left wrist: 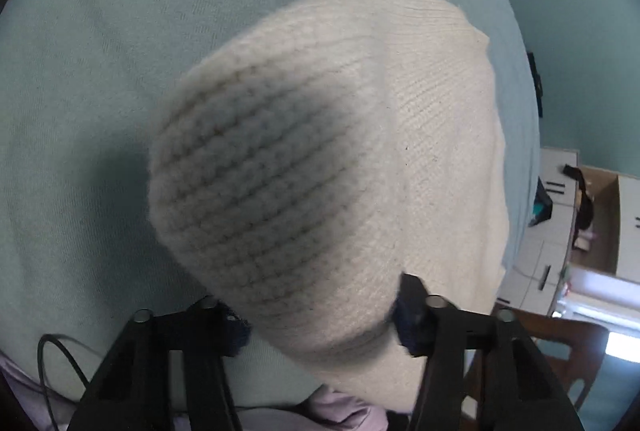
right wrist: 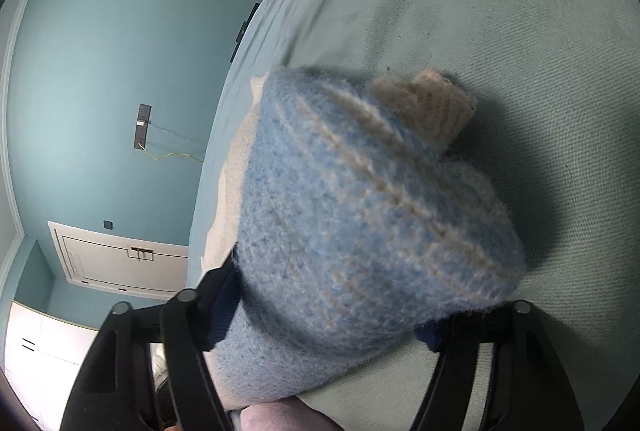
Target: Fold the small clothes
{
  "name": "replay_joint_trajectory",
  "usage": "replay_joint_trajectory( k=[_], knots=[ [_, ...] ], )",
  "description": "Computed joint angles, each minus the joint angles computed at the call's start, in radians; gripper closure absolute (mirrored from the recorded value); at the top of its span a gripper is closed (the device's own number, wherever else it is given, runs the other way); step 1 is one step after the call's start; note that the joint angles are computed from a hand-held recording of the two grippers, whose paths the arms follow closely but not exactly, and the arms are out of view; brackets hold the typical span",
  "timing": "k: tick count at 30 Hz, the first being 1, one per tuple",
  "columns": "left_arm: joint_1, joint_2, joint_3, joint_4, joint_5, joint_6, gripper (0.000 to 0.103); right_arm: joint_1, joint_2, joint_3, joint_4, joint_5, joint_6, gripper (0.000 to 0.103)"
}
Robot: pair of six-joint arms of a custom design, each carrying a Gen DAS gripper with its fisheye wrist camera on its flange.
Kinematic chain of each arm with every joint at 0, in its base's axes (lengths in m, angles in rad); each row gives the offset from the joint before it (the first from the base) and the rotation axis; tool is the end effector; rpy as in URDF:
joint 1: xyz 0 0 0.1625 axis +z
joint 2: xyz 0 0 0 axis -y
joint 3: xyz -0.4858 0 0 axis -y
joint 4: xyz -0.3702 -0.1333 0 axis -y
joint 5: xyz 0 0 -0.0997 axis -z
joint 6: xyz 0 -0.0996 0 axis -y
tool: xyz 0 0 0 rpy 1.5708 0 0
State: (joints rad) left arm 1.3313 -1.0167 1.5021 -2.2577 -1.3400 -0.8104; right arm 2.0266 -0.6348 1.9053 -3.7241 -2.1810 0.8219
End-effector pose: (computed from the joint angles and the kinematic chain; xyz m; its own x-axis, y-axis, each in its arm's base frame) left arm -0.0145 -0.7172 0.3278 -0.8277 -0.5611 -0.0095 -0.5329 0.7911 -0.3003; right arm 0.3445 -0.5295 0.1221 -0.8384 0.4426 -0.3181 0.4914 0.3613 -0.7925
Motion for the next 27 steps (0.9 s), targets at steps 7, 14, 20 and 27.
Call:
replay_joint_trajectory(
  k=[7,14,20,27],
  knots=[
    [-0.022,-0.027,-0.034,-0.004,-0.045,0.101,0.069,0.046,-0.029,-0.042,0.046,-0.027,-0.068,0.064],
    [-0.121,-0.090,-0.122,0.238,0.106,0.233,0.069,0.095,-0.116,-0.063,0.209,0.046,0.117,0.065],
    [-0.165,-0.189,-0.061,0.351,0.199,0.294,0.069,0.130,-0.210,-0.049,0.521,0.159,0.250,0.065],
    [-0.131,-0.136,-0.182,0.418,0.078,0.220,0.069,0.120,-0.242,-0.042,0.577,0.221,0.348,0.064]
  ],
)
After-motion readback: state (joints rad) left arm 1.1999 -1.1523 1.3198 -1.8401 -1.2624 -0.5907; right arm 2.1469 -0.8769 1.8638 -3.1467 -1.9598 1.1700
